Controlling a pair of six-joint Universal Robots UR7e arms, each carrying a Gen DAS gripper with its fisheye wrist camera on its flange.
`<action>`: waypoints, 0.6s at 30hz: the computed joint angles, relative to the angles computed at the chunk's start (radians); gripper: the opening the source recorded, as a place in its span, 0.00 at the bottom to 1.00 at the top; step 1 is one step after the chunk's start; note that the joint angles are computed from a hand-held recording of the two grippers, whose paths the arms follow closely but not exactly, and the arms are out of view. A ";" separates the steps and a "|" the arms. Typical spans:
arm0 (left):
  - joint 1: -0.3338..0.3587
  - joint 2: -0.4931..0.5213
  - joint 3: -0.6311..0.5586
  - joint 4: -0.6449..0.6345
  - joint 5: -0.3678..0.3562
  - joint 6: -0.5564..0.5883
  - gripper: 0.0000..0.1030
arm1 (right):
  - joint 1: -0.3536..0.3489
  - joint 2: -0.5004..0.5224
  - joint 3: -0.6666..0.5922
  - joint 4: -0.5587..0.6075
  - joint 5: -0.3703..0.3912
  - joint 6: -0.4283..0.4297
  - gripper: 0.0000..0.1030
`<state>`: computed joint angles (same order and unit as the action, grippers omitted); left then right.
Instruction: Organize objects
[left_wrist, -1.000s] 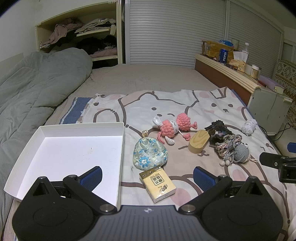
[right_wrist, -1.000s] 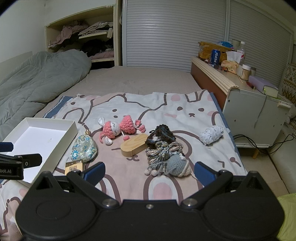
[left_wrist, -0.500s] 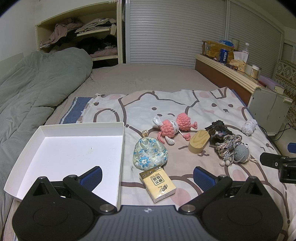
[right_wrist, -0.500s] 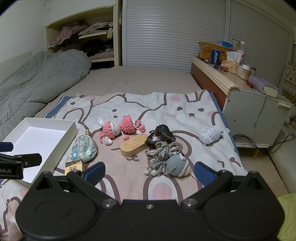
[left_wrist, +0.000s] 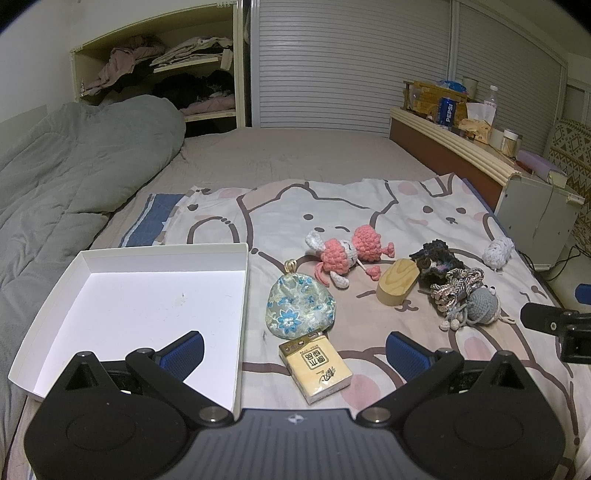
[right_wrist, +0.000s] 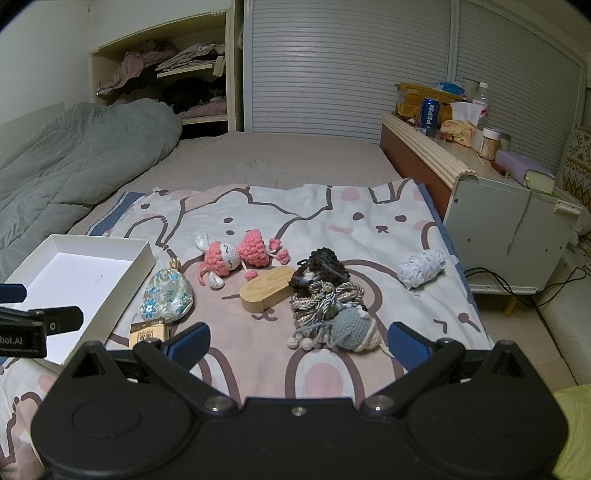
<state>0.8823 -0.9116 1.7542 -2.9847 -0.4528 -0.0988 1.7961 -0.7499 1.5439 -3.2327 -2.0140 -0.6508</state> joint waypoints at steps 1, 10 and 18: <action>0.000 0.001 0.001 -0.007 0.001 0.003 1.00 | -0.001 -0.001 0.000 0.000 0.002 -0.001 1.00; 0.010 0.025 -0.010 -0.088 -0.006 0.047 1.00 | -0.009 0.005 -0.035 -0.009 0.014 0.001 1.00; 0.028 0.076 -0.052 -0.152 -0.028 0.113 1.00 | -0.026 0.051 -0.125 -0.013 0.031 -0.013 1.00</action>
<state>0.9100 -0.8351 1.7025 -3.1363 -0.4810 0.0138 1.7698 -0.6988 1.4189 -3.2458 -1.9825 -0.6638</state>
